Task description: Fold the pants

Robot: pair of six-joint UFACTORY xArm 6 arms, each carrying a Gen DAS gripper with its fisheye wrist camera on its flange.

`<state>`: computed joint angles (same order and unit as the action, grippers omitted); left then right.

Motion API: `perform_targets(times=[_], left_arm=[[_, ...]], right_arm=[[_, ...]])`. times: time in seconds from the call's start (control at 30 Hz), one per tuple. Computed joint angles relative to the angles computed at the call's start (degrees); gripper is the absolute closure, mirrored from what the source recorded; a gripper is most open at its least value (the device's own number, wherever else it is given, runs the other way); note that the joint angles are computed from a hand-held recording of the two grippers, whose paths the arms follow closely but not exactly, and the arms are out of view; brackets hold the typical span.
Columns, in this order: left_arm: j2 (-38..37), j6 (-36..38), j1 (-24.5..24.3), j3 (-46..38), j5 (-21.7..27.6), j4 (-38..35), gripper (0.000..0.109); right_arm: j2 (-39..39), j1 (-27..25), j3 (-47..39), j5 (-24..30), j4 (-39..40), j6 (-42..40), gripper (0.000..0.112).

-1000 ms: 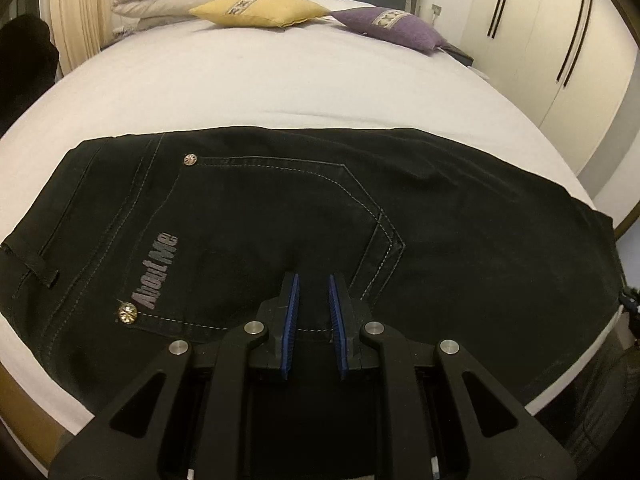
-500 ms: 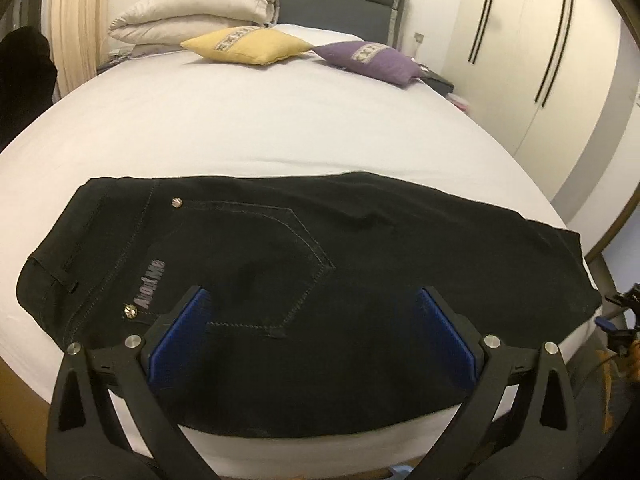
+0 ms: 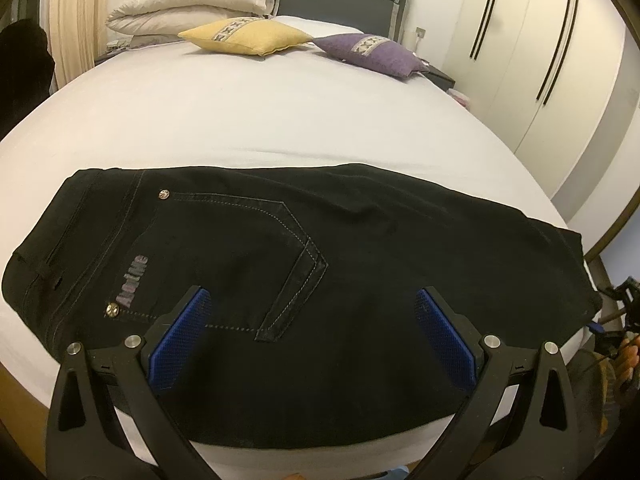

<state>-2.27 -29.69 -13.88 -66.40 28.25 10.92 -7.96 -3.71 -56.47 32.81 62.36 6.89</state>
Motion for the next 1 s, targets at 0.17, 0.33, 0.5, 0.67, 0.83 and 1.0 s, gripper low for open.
perform_targets(times=[0.17, 0.33, 0.5, 0.67, 0.83, 1.0], left_arm=[[3.05, 1.98, -0.55, -3.56, 1.70, -2.36, 0.006], [6.43, 3.99, -2.02, -7.30, 3.31, -3.55, 0.006], [9.42, 5.80, -3.09, -10.47, 5.97, -4.17, 0.006], [11.39, 7.45, -3.77, -12.11, 7.05, -4.90, 0.006], [13.45, 7.34, -4.01, -14.13, 9.69, -4.88, 0.006], [14.60, 7.95, -4.50, -15.68, 9.65, -5.59, 0.006]], right_arm=[[-0.94, 0.49, 1.46, -2.95, 12.89, -10.06, 0.047], [-0.66, 1.67, 1.03, -4.69, 5.31, -5.65, 0.049], [0.21, 2.81, 0.62, -7.47, 6.21, -7.07, 0.052], [1.63, 1.13, 0.13, -4.58, 12.88, -11.88, 0.093], [0.80, 0.49, 1.45, -4.26, 17.46, -15.84, 0.101], [0.06, 1.18, 1.37, -5.90, 11.55, -12.73, 0.102]])
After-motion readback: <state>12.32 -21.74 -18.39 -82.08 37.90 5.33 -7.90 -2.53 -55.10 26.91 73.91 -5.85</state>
